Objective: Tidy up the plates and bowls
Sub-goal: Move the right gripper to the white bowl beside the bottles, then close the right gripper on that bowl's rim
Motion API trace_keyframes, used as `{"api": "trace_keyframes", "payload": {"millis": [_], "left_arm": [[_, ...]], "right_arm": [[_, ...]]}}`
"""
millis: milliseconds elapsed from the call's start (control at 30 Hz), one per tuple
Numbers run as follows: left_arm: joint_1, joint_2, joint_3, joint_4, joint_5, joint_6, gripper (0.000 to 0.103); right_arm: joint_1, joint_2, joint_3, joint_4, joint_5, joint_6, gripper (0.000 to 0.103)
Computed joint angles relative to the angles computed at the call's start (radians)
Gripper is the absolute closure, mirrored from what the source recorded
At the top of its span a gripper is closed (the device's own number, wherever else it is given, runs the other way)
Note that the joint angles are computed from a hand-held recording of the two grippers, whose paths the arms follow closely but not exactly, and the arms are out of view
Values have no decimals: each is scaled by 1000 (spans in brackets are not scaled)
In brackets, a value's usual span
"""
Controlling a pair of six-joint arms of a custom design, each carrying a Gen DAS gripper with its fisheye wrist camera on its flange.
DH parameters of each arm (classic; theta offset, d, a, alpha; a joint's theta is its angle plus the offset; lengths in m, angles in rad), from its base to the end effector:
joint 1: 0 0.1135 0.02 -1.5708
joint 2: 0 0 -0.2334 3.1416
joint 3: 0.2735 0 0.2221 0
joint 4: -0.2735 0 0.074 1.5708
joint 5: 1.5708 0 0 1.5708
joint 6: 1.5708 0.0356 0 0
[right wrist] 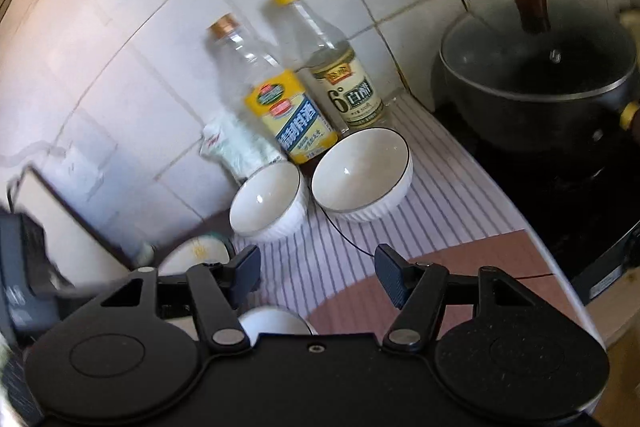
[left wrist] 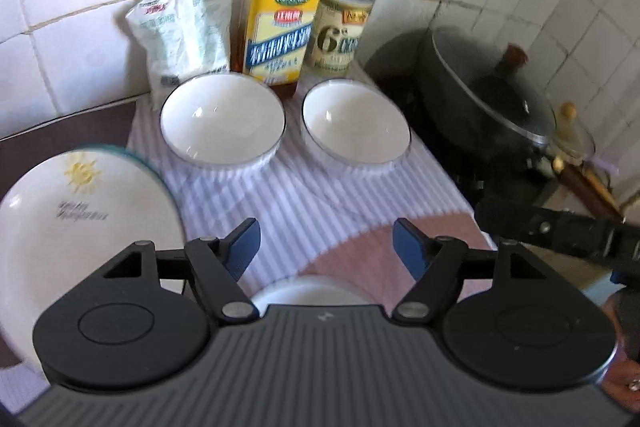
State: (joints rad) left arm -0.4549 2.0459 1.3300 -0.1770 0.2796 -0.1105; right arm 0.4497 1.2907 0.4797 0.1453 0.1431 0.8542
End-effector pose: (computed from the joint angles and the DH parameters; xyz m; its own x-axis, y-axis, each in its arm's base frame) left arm 0.3508 -0.1825 0.1417 -0.7591 0.2533 -0.5996 0.4971 0.8203 -0.2828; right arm 0.2113 0.0964 0.1566 -0.6136 0.5326 -0.5830 0.2032 0.8199 0.5352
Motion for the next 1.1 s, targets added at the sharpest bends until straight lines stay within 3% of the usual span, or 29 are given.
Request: {"api": "trace_keyframes", "payload": {"millis": [133,233,433,500,633,700,733,900,1100], "left_arm": [[11,138,140,-1,56,-113,33],[-4,232,263,-30,29,-142,33],[-26,414,542,-166,17,-177,34],[-37,465,627,-207,-8,-169,35],[-60,560,800,-316,-68,-143,50],[-68,585,839,-327,-88,-139,61],[-70,586,840,-326,-88,-137,67],[-80,623,894,-344,-102,-139,67],[-89,601,813,-277,-98,-115,83]], "right_arm": [[-161,183,79,61,-141,-10,33],[-249,328,113,145,-231,-8,33],[-302,523,173,267,-211,-6,36],[-311,568,195,296,-207,-17,44],[-322,643,273,284,-199,-53,59],[-325,673,312,255,-188,-62,80],[-325,682,326,240,-182,-71,83],[-319,674,322,233,-144,-101,85],[-346,696,276,344,-214,-75,84]]}}
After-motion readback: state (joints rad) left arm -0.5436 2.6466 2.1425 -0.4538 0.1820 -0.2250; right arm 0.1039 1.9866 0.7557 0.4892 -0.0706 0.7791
